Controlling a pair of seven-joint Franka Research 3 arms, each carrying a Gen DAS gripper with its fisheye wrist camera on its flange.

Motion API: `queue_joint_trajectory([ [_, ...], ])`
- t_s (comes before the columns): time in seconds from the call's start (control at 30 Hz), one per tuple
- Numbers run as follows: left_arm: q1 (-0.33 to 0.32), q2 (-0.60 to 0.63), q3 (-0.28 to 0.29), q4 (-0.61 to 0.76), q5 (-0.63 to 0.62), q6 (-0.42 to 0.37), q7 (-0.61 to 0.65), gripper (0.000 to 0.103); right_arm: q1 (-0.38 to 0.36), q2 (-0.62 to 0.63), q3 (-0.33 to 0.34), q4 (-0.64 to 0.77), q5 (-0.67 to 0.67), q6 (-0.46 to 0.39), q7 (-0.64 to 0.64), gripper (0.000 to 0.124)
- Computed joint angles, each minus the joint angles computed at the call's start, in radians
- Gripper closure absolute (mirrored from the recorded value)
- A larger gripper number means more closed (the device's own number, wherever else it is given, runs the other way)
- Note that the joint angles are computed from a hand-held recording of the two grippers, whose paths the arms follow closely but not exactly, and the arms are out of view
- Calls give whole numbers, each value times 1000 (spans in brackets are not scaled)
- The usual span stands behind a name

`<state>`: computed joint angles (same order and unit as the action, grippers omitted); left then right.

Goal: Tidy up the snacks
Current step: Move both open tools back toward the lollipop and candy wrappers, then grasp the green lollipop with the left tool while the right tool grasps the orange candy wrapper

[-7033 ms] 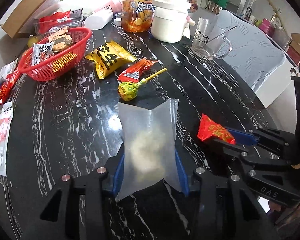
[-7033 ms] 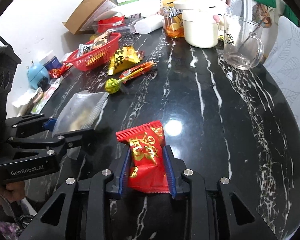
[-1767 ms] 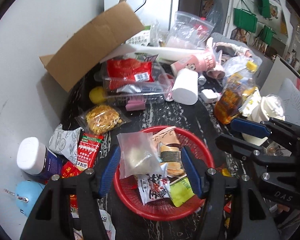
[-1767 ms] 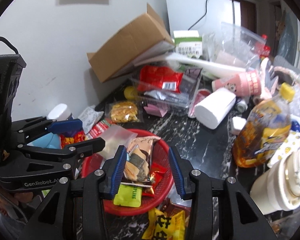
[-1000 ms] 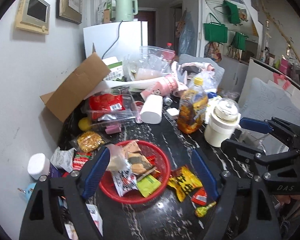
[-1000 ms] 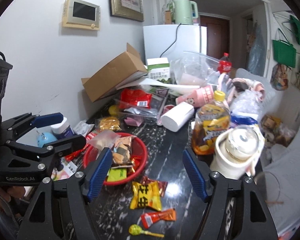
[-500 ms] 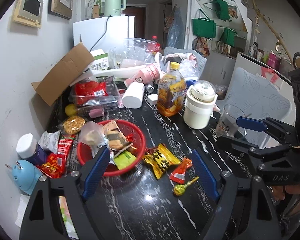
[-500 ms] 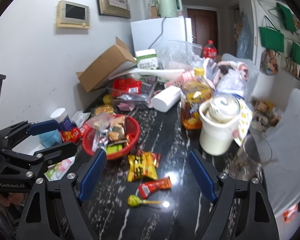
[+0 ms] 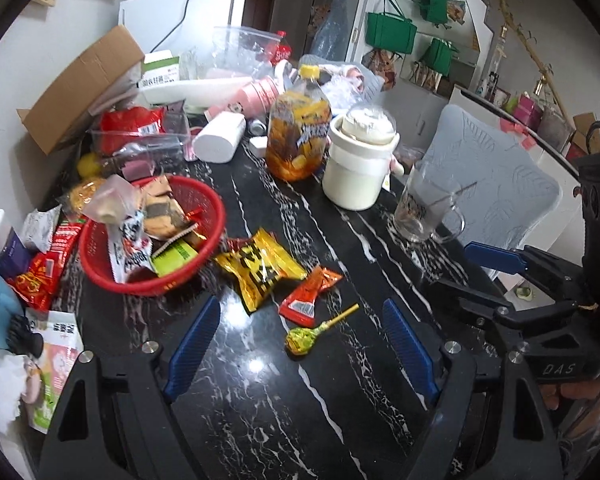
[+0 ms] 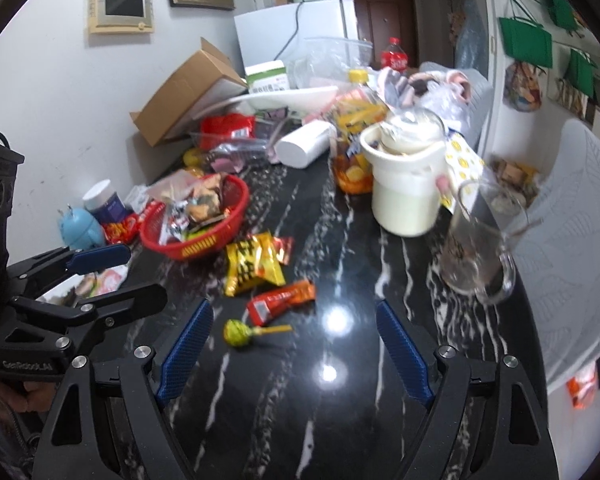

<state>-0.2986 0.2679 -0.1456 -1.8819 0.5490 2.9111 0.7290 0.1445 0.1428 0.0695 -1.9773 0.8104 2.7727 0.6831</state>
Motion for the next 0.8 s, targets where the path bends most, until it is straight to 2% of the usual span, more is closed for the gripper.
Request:
queue_joint_trajectory([
  [0.23, 27, 69, -52, 31, -122, -25, 93, 20, -15, 26, -11, -11, -32, -27, 29, 39],
  [0.33, 18, 95, -49, 51, -146, -51, 113, 20, -22, 39, -10, -7, -37, -43, 35, 39],
  [0.43, 50, 129, -90, 72, -219, -73, 193, 20, -26, 61, -13, 4, -63, -55, 58, 39],
  [0.6, 48, 166, -90, 88, -271, -60, 239, 20, -37, 92, -10, 30, -89, -79, 84, 39],
  [0.8, 40, 209, -80, 128, -279, -92, 285, 37, -44, 127, -5, 66, -120, -94, 107, 39],
])
